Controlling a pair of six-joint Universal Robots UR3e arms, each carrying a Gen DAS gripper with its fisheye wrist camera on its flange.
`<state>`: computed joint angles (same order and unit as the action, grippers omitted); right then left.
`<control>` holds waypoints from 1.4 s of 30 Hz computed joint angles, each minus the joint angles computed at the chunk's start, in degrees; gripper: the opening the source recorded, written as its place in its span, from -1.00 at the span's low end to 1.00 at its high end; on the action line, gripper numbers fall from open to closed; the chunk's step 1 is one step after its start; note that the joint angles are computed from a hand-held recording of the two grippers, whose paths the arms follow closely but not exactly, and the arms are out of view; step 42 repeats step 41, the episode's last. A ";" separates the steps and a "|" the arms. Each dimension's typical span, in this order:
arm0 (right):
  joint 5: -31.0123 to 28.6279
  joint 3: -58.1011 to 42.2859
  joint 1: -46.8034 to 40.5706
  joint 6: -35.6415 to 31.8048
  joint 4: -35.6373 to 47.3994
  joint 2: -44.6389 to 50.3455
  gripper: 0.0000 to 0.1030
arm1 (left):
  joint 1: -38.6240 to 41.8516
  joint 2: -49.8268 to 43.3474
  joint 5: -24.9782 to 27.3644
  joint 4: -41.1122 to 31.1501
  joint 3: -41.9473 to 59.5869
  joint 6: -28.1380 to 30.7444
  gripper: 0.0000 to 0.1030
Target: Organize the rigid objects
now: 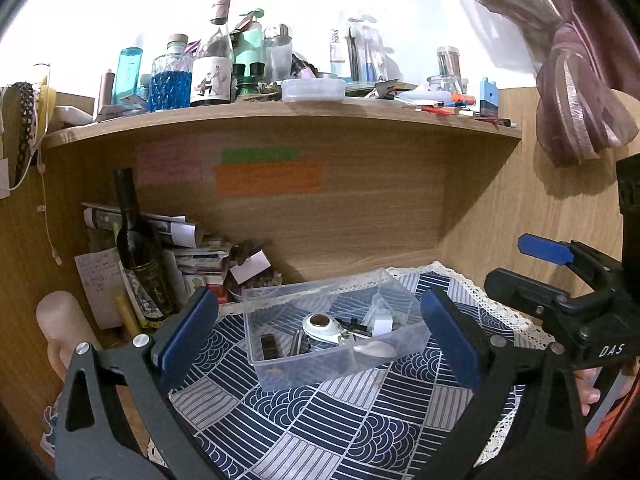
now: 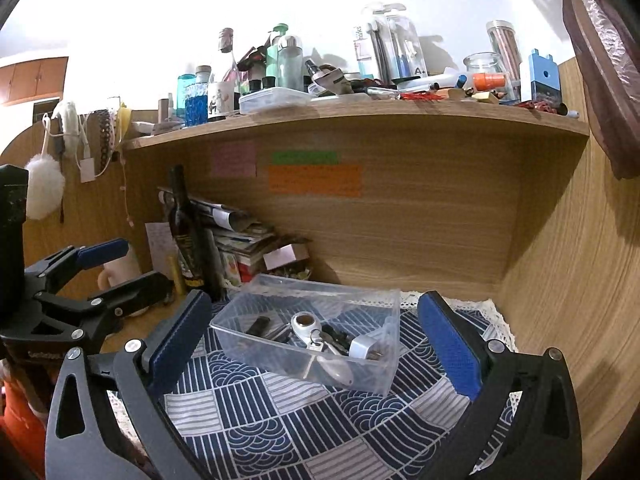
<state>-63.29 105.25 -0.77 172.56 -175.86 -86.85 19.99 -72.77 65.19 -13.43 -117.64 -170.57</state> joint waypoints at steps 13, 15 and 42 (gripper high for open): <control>0.06 1.04 -0.16 0.18 -0.23 -0.96 1.00 | -0.10 -0.09 0.16 -1.39 0.85 -1.20 0.99; 0.21 1.02 -0.23 0.10 -0.14 -0.96 1.00 | -0.13 -0.09 0.16 -1.27 0.77 -1.03 1.00; 0.20 -0.32 0.25 -0.33 1.27 0.41 1.00 | -1.68 -1.64 0.47 0.29 1.16 -1.39 1.00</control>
